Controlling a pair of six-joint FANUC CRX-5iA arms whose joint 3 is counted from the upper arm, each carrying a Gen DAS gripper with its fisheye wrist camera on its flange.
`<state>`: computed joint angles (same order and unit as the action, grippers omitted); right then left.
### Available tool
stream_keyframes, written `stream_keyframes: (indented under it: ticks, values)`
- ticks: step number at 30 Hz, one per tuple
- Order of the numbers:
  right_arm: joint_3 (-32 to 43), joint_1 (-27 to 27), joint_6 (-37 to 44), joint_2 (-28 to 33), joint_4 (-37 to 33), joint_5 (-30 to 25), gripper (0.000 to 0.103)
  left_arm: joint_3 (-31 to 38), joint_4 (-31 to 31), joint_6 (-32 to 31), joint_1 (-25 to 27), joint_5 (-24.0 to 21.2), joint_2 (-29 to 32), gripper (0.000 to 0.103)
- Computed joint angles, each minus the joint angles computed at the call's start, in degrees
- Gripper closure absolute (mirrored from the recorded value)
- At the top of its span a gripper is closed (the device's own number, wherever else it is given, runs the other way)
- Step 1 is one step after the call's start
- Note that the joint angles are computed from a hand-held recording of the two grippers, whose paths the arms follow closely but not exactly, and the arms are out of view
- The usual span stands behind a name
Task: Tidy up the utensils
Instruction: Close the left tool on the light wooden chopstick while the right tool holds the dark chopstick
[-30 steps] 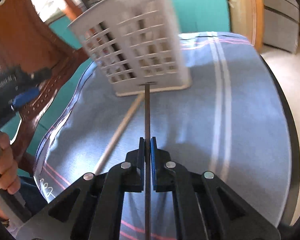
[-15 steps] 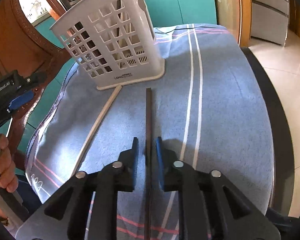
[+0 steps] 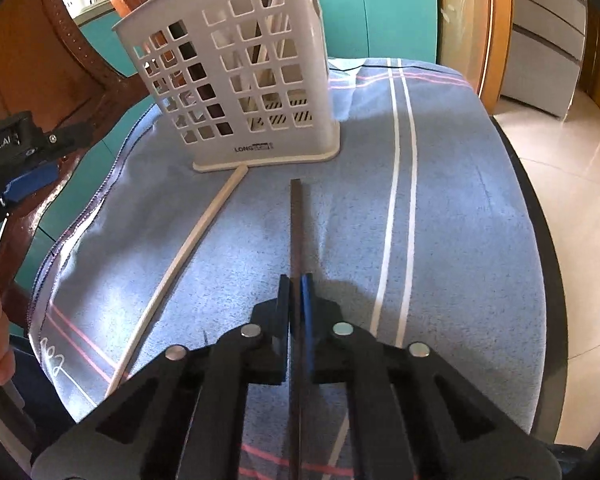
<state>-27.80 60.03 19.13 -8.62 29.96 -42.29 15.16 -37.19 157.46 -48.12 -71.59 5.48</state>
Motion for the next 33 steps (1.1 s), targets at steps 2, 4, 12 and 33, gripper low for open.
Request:
stream_keyframes:
  ticks: [2,4,12,33]
  values:
    - [-0.02,-0.24,-1.32,-0.67,-1.8,0.32,0.096,0.08,0.29,-0.17,0.16,0.03,0.12,0.037]
    - [-0.82,-0.14,-4.37,-1.77,-2.65,0.8,0.096,0.17,0.36,-0.17,0.17,0.13,0.2,0.037]
    - [2.48,1.41,-2.47,0.38,-2.07,-3.43,0.083,0.31,1.24,-0.37,0.56,0.27,0.62,0.035]
    - [9.26,-5.67,6.32,7.38,-3.49,-5.47,0.094,-5.2,23.98,-17.32,9.82,11.55,4.91,0.033]
